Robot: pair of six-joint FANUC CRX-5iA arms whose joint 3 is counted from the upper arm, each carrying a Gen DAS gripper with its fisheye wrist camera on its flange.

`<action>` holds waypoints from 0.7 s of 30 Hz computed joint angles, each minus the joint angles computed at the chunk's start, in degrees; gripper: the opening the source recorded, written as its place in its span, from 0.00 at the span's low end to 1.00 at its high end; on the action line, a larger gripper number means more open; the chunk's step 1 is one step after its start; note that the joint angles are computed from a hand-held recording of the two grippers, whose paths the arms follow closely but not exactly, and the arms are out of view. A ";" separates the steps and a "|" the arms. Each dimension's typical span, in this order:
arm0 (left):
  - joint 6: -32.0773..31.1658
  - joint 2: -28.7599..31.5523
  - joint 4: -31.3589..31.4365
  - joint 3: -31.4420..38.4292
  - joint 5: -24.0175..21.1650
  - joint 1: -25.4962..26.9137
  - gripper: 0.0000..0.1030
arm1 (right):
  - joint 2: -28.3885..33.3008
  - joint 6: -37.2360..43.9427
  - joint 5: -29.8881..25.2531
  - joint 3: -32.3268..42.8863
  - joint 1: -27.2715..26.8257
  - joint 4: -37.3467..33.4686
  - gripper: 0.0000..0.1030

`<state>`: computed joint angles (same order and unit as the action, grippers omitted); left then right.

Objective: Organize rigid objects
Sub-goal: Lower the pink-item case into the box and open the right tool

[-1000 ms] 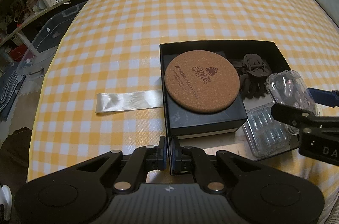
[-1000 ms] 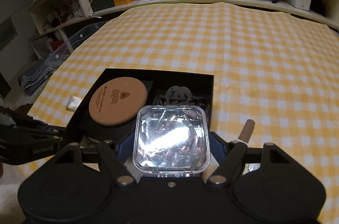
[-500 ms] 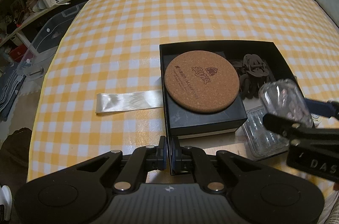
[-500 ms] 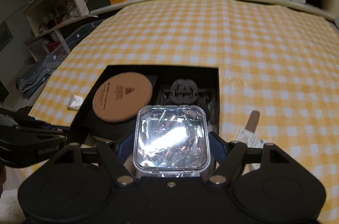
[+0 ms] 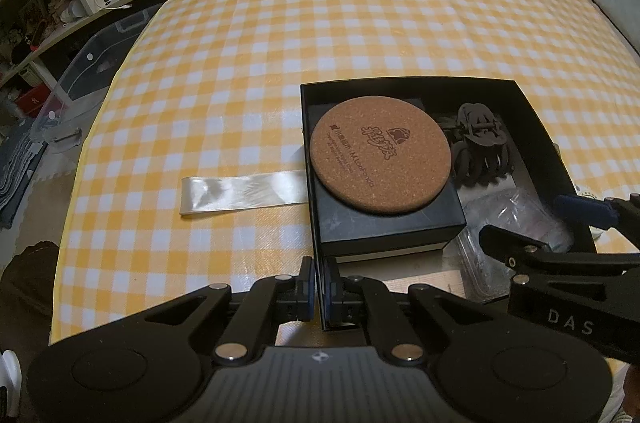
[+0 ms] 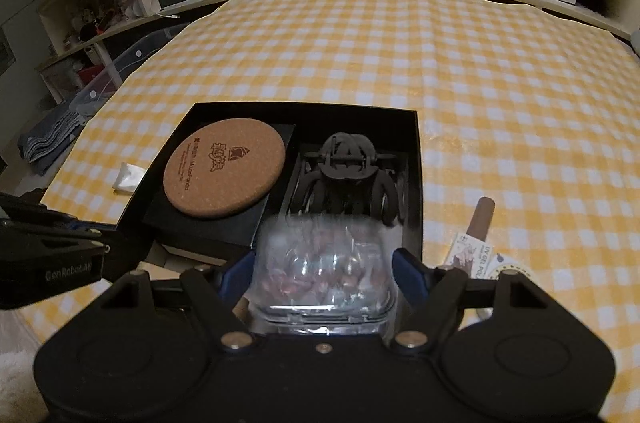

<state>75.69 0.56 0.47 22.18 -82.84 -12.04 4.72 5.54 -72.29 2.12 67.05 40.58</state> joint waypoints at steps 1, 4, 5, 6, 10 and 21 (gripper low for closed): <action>-0.03 0.01 -0.01 0.04 -0.04 0.00 0.05 | -0.09 0.34 0.03 0.07 -0.04 -0.34 0.76; 0.04 0.01 -0.02 0.02 -0.01 0.00 0.05 | 0.08 1.36 0.05 0.76 0.03 -1.45 0.83; 0.09 0.00 -0.06 -0.04 0.04 -0.06 0.05 | 0.11 1.79 0.13 1.02 0.05 -1.95 0.85; 0.09 0.00 -0.06 -0.04 0.04 -0.06 0.05 | 0.21 2.14 0.00 1.28 0.08 -2.28 0.86; 0.02 -0.01 0.01 -0.01 0.01 0.01 0.05 | 0.46 2.68 -0.25 1.75 0.18 -2.81 0.87; 0.02 0.03 -0.01 0.06 -0.03 0.00 0.05 | -1.57 2.39 1.03 1.29 0.70 -2.72 0.87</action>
<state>75.71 0.59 0.46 22.24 -82.87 -12.04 3.15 7.93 -71.26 3.41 67.75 37.86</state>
